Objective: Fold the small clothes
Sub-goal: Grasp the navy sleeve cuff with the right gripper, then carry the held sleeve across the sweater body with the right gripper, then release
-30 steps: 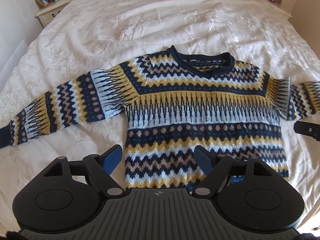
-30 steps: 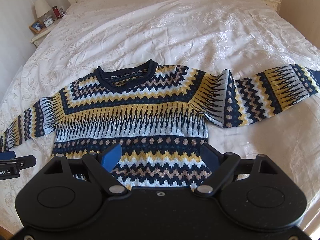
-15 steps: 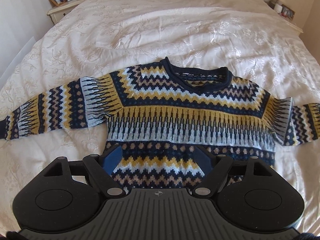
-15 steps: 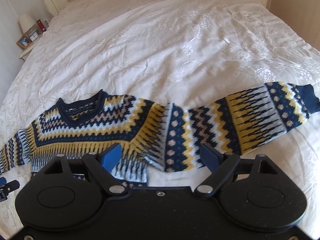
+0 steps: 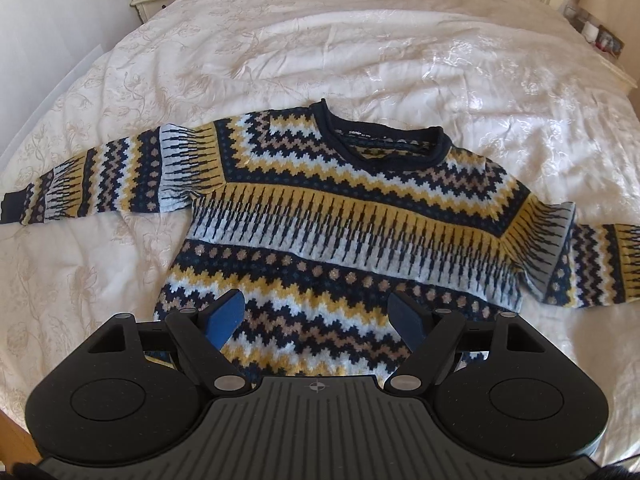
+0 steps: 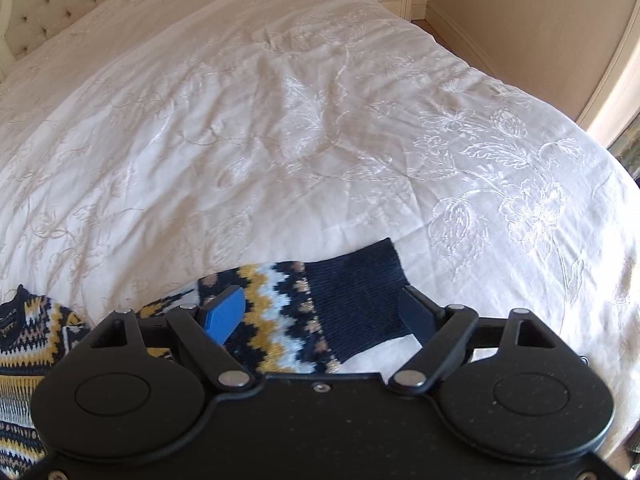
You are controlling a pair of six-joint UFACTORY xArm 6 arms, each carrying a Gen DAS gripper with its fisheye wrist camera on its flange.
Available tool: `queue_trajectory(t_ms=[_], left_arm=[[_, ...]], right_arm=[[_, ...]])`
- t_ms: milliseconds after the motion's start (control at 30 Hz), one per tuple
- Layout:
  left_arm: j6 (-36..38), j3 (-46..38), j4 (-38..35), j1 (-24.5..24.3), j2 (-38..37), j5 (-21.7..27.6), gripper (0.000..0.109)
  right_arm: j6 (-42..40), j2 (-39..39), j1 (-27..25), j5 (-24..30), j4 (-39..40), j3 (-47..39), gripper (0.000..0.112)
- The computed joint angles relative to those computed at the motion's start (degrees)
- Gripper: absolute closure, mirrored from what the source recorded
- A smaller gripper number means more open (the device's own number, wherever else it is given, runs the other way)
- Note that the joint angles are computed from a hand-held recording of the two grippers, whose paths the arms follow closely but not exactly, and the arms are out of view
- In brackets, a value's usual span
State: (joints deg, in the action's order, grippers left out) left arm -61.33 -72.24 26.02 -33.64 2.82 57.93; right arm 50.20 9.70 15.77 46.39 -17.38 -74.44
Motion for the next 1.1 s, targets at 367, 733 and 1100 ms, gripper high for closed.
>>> queue_trajectory(t_ms=[367, 733, 1100], left_arm=[[0.8, -2.4, 0.7, -1.5, 1.4, 3.9, 0.03], [9.3, 2.4, -1.4, 3.0, -0.9, -5.4, 0.03], [26.0, 13.4, -8.2, 13.8, -8.8, -14.2, 0.03]], right_arm=[[-5.4, -1.2, -3.4, -7.2, 11.0, 7.2, 0.102], [10.9, -9.6, 0.4, 2.9, -6.4, 2.5, 0.105], [11.2, 9.8, 17.5, 10.3, -10.9, -32.5, 0.105]])
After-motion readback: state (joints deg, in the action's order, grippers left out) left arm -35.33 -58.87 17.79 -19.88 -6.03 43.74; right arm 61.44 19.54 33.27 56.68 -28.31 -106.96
